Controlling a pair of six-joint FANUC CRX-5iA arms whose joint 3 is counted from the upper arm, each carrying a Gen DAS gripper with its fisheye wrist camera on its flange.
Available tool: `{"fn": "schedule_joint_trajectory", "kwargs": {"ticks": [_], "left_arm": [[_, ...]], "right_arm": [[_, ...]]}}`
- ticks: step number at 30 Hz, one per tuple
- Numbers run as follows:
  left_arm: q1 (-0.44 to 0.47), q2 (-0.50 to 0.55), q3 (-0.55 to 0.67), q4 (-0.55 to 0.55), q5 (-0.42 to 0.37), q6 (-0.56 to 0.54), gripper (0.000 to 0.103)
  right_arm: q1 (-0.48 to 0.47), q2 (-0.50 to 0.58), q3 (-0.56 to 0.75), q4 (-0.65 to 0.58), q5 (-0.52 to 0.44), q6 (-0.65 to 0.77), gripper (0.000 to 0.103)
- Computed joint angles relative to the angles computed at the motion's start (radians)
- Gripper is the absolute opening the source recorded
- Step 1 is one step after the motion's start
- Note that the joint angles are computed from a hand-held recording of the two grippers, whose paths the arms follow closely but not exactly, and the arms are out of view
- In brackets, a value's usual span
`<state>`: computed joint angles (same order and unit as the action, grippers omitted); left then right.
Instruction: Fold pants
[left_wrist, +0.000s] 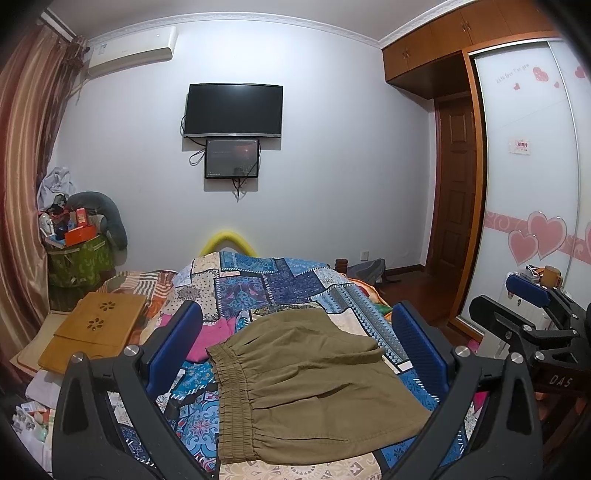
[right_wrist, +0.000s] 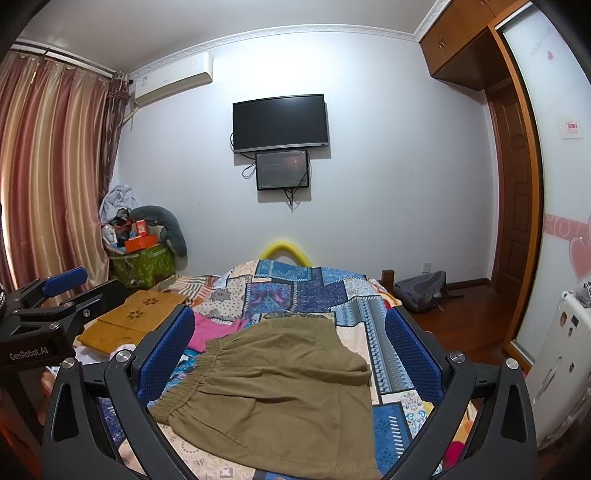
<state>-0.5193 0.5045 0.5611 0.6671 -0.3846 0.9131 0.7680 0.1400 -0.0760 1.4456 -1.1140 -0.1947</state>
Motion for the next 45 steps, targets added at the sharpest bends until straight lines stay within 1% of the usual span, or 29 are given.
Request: {"fn": "schedule_joint_trajectory", "kwargs": {"ticks": [5, 17, 22, 27, 38, 41, 42, 45], "left_arm": [[0.001, 0.003, 0.009, -0.012, -0.005, 0.014, 0.103], [0.001, 0.003, 0.011, -0.012, -0.004, 0.012, 0.103], [0.003, 0.006, 0.013, 0.011, -0.015, -0.002, 0.103], [0.001, 0.014, 0.030, -0.001, -0.015, 0.007, 0.103], [-0.003, 0.008, 0.010, 0.025, 0.003, -0.031, 0.103], [-0.003, 0.005, 0.002, 0.037, 0.008, -0.047, 0.103], [-0.006, -0.004, -0.020, 0.056, 0.020, -0.068, 0.103], [-0.005, -0.003, -0.017, 0.054, 0.016, -0.066, 0.103]], "right_arm": [[0.000, 0.000, 0.000, 0.000, 0.000, 0.000, 0.103], [0.001, -0.002, -0.002, -0.001, -0.002, 0.001, 0.103], [0.000, -0.003, -0.004, 0.002, -0.001, -0.002, 0.102], [-0.001, -0.004, -0.006, 0.003, 0.000, -0.003, 0.103], [-0.003, -0.007, -0.016, 0.008, -0.002, -0.012, 0.103], [-0.005, -0.013, -0.019, 0.006, -0.003, -0.012, 0.103], [-0.005, -0.012, -0.018, 0.006, -0.003, -0.011, 0.103], [-0.006, -0.009, -0.011, 0.003, -0.005, -0.008, 0.103]]}}
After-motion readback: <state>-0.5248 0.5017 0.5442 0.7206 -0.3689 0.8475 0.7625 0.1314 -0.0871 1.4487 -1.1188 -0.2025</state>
